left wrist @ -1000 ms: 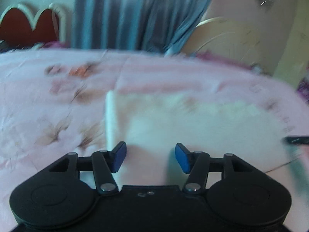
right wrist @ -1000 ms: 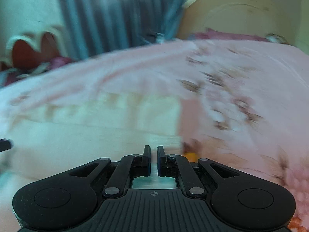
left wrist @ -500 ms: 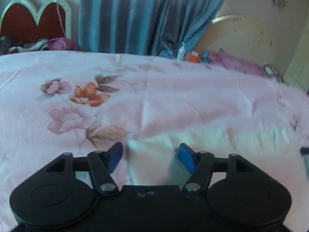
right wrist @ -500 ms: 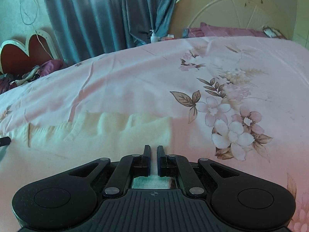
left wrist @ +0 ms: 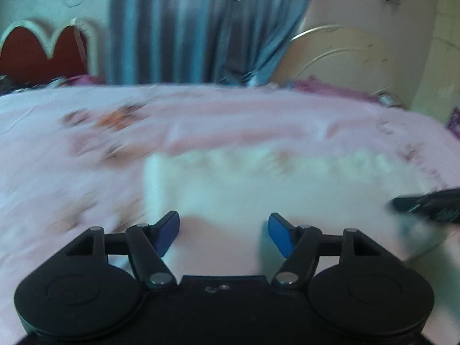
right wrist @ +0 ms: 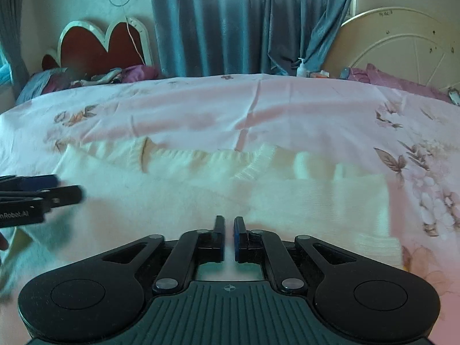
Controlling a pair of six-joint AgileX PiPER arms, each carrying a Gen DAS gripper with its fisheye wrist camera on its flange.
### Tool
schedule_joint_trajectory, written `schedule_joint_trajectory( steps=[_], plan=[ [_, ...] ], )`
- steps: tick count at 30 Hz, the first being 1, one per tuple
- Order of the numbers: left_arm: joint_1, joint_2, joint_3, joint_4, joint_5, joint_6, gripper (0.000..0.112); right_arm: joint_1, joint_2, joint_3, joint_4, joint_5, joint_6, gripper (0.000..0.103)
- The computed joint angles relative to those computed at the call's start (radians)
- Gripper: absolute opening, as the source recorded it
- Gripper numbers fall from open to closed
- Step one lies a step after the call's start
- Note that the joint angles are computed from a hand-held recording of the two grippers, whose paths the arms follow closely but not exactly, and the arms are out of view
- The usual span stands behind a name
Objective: Fold small clothes
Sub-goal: 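Open both grippers and smooth the folded cream sweater strip flat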
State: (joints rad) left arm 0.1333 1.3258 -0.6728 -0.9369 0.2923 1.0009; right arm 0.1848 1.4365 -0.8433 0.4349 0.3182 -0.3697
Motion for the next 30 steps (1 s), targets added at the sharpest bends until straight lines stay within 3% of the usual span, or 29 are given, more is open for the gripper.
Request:
schedule_joint_trajectory(
  steps=[3, 9, 11, 14, 16, 18, 21, 24, 28, 29, 30],
  plan=[
    [0.120, -0.051, 0.050, -0.103, 0.113, 0.162, 0.070, -0.103, -0.042, 0.040, 0.009, 0.027, -0.018, 0.004],
    [0.118, -0.250, 0.095, -0.036, 0.127, 0.058, 0.065, -0.170, -0.205, 0.106, 0.153, 0.106, -0.175, 0.004],
    [0.055, -0.273, 0.098, 0.031, 0.126, -0.008, 0.067, -0.145, -0.209, 0.124, 0.105, 0.110, -0.133, 0.004],
    [-0.035, -0.204, 0.090, 0.188, 0.088, -0.180, 0.066, -0.124, -0.187, 0.149, 0.027, 0.092, -0.038, 0.003],
    [-0.026, -0.188, 0.110, 0.170, 0.063, -0.147, 0.066, -0.136, -0.203, 0.154, 0.000, 0.096, 0.010, 0.003],
    [0.008, -0.206, 0.099, 0.157, 0.106, -0.122, 0.066, -0.140, -0.243, 0.158, -0.051, 0.114, 0.071, 0.004],
    [0.079, -0.231, 0.100, 0.029, 0.161, 0.010, 0.068, -0.138, -0.303, 0.190, -0.139, 0.065, 0.168, 0.004],
    [0.033, -0.158, 0.064, 0.157, 0.157, -0.110, 0.069, -0.186, -0.248, 0.177, -0.109, 0.099, 0.162, 0.004],
    [0.024, -0.234, 0.082, 0.203, 0.154, -0.133, 0.067, -0.155, -0.298, 0.177, -0.201, 0.107, 0.243, 0.004],
    [0.001, -0.227, 0.083, 0.278, 0.138, -0.192, 0.067, -0.136, -0.298, 0.180, -0.247, 0.101, 0.284, 0.007],
    [-0.013, -0.208, 0.081, 0.329, 0.133, -0.234, 0.067, -0.126, -0.275, 0.169, -0.280, 0.121, 0.313, 0.033]
  ],
)
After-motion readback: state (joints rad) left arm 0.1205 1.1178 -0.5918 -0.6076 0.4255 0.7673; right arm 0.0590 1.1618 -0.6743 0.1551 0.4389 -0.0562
